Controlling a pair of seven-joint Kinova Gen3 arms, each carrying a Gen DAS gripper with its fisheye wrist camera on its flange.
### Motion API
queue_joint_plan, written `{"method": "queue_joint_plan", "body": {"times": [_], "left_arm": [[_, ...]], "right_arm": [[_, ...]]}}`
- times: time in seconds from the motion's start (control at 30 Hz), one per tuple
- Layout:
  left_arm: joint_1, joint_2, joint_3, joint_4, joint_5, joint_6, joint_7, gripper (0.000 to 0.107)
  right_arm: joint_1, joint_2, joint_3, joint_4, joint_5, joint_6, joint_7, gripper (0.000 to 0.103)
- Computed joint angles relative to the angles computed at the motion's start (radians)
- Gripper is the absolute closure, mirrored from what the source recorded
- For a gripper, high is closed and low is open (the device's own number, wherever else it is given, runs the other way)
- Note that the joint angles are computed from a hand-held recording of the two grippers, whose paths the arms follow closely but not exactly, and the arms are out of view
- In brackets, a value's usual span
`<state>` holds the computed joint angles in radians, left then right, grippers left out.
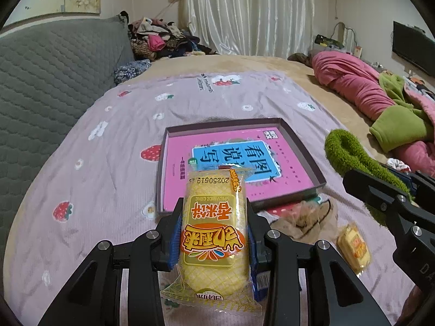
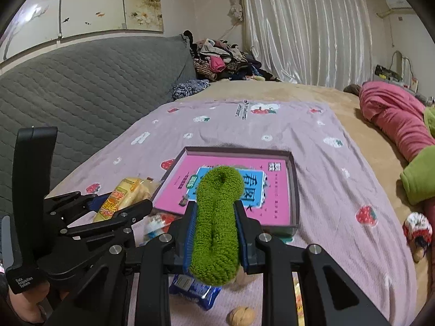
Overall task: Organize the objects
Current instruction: 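Carry the cake pack and green hair ring toward the pink book tray, then lower the cake pack with left tool while right tool drops the hair ring into the tray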
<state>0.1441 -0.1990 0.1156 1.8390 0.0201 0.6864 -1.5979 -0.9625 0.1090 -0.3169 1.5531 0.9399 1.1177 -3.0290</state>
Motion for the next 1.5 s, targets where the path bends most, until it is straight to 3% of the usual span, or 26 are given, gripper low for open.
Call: {"method": "queue_joint_plan", "body": {"times": [0.43,0.53,0.63,0.77,0.87,1.07,1.23,1.37,1.5], "left_arm": [[-0.009,0.159,-0.002,-0.145,-0.061,-0.021,0.036,0.069],[-0.013,0.207,-0.017,-0.201,-0.024,-0.005,0.007,0.069],[-0.010,0.253,-0.023,-0.251,-0.033,0.001,0.013,0.069],[-0.009,0.338,-0.027,-0.336,-0.027,0.042,0.016,0.069],[-0.040,0.416,-0.013,-0.412,0.045,0.110,-0.029,0.069],[-0.003,0.556,-0.028,-0.545,0.029,0.190,-0.019,0.069],[0.043,0.650,-0.059,-0.640,-0.040,0.215,0.026,0.069],[0.073,0.723,-0.079,-0.723,-0.090,0.261,0.051,0.069],[0.063,0.761,-0.071,-0.762,-0.078,0.288,0.056,0.068]], "right_arm": [[0.082,0.058,0.086,-0.104,-0.048,-0.084,0.169,0.076],[0.110,0.065,0.117,-0.114,-0.073,-0.132,0.194,0.076],[0.162,0.073,0.143,-0.119,-0.136,-0.209,0.239,0.076],[0.215,0.116,0.159,-0.172,-0.227,-0.227,0.354,0.076],[0.255,0.155,0.180,-0.215,-0.318,-0.241,0.442,0.076],[0.296,0.259,0.225,-0.315,-0.455,-0.201,0.582,0.076],[0.342,0.348,0.246,-0.404,-0.576,-0.160,0.707,0.076],[0.369,0.410,0.269,-0.463,-0.643,-0.131,0.755,0.076],[0.392,0.461,0.284,-0.508,-0.694,-0.103,0.788,0.076]]}}
